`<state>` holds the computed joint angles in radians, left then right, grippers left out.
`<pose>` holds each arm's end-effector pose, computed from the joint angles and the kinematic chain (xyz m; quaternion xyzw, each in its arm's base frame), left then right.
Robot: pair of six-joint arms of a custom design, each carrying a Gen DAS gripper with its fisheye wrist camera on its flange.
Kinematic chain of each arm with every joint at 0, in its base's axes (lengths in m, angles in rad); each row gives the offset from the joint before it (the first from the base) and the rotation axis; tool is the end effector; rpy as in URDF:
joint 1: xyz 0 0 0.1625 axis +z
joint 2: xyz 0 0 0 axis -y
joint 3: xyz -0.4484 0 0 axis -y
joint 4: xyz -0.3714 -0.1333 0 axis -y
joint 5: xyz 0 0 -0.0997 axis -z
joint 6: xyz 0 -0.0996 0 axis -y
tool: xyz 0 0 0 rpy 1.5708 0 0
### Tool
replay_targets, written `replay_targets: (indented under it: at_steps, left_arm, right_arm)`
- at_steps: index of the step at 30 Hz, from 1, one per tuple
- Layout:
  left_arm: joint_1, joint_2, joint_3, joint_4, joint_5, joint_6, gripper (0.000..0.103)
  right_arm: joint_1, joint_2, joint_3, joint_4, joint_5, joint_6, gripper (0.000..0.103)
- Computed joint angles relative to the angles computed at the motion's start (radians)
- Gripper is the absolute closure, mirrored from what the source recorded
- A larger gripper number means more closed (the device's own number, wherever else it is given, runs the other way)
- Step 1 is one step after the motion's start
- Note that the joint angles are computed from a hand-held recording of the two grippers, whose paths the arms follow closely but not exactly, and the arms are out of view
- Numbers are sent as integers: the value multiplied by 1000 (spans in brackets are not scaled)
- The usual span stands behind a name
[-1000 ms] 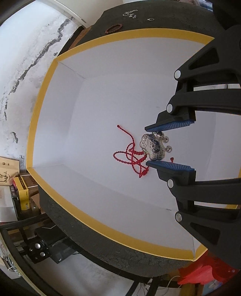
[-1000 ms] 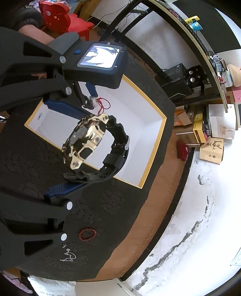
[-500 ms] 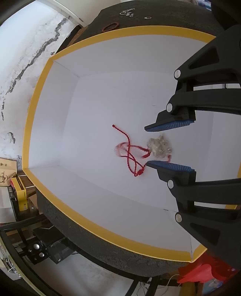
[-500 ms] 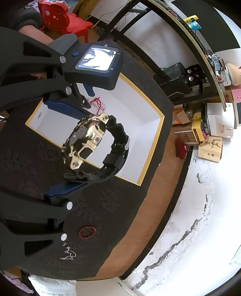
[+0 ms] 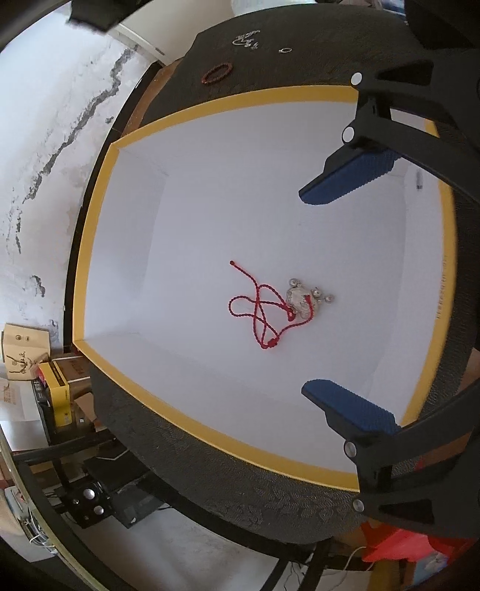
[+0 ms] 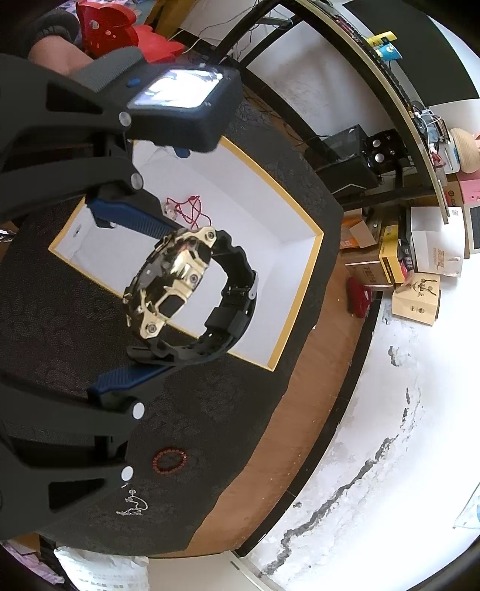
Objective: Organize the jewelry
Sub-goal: 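Carry the gold watch over the box and release it with the right tool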
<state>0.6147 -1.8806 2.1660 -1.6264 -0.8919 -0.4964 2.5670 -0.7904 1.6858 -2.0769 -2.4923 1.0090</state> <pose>-0.1314 -0.3325 0.3868 0.2506 0.9034 -0.1388 0.3191 0.5473 -0.2901 0.0977 0.0804 -0.8793 0.2745 0.3808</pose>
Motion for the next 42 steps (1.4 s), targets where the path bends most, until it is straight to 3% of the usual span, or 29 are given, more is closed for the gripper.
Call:
replay_targets:
  at_steps: [7, 14, 23, 42]
  left_arm:
    - [-21, -54, -42, 96, 6, -27, 10]
    - [-38, -103, -96, 186, 21, -59, 10]
    - [-31, -112, -107, 174, 8, -39, 10]
    - [-26, -118, -110, 167, -14, -40, 10]
  right_arm:
    - [-58, 37, 3, -119, 27, -126, 41]
    - [-173, 126, -36, -192, 76, -249, 41]
    - [-250, 187, -83, -132, 103, -249, 41]
    - [-264, 264, -181, -59, 97, -244, 39]
